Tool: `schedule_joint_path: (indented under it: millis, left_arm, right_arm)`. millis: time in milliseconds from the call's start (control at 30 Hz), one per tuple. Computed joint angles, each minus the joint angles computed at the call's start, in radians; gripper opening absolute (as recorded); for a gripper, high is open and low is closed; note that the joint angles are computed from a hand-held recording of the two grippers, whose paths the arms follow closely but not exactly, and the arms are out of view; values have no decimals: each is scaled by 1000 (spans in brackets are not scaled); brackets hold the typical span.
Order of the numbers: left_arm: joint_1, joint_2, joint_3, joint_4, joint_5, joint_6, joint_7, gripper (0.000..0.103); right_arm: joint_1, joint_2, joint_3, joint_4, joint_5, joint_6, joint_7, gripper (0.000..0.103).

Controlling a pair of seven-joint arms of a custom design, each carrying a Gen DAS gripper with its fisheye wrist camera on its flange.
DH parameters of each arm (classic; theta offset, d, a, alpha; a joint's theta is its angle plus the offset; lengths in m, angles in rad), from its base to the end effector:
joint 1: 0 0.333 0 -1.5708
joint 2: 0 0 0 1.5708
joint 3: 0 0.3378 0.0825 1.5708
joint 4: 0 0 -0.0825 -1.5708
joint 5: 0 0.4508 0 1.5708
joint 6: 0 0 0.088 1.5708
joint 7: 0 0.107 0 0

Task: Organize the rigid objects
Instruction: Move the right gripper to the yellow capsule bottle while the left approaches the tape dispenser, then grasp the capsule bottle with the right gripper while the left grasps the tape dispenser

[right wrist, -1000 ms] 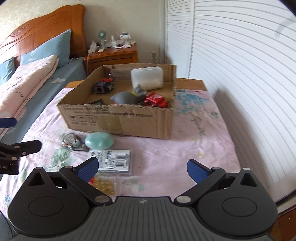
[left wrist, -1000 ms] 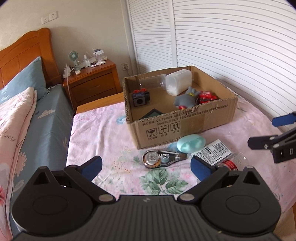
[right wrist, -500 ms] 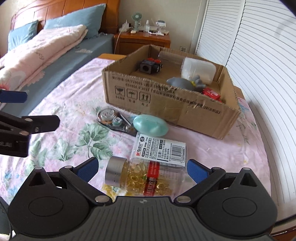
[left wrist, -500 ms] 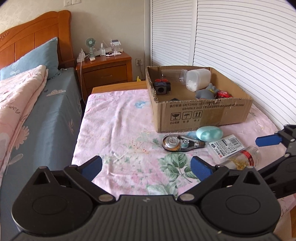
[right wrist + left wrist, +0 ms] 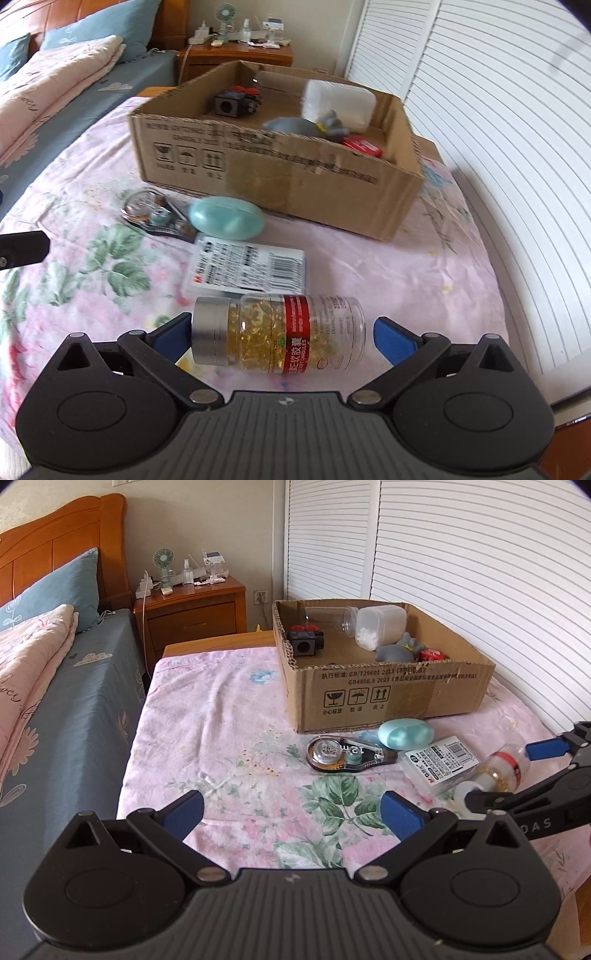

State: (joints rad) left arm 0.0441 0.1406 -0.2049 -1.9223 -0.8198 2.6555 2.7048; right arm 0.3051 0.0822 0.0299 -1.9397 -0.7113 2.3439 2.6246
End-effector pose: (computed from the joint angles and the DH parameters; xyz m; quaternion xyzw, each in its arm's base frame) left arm 0.6886 -0.0858 0.4696 -0.4042 0.8247 -0.3587 0.1671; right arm 0.6367 0.2108 0.4703 -0.5645 0.7603 -0.2964 0.1241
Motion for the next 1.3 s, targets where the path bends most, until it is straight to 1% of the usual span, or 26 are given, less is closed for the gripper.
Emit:
schedule_joint_path:
  millis: [200,333,400,533,700,767,833,867,1067,1300]
  left_arm:
    - [-12,32,-8,25,70,-10,-40,101]
    - [-11,69,-22,59,108,-24,-77,101]
    - [-10,97,-30,89,134,-45,-105,101]
    - [-10,151,-50,146,197,-73,-159,101]
    - [-3,206,-79,198,242,-105,-191,101]
    - [-9,217,-84,200,271,-85,-206,101]
    - [-8,217,-98,185,286,-41,-191,102]
    - [-3,217,-106,182,287,-32,-183,102]
    - [8,229,-133,192,284,-23,-175,102]
    - [12,250,-137,212,305,3,-208,102]
  right_arm:
    - [-27,-34,-5,-62,52,-3,5,103]
    - [-59,-67,-10,-127,108,110,30,103]
    - [-65,-71,-4,-139,81,131,28,103]
    - [-72,-80,6,-157,29,153,73,103]
    - [-79,-82,10,-158,42,154,55,103]
    - [-80,-82,11,-157,48,154,48,103]
    - [-82,-82,11,-159,43,161,46,103]
    - [-82,-83,11,-161,40,164,46,103]
    - [-86,-85,12,-165,45,173,32,103]
    - [-86,-84,11,-164,51,174,22,103]
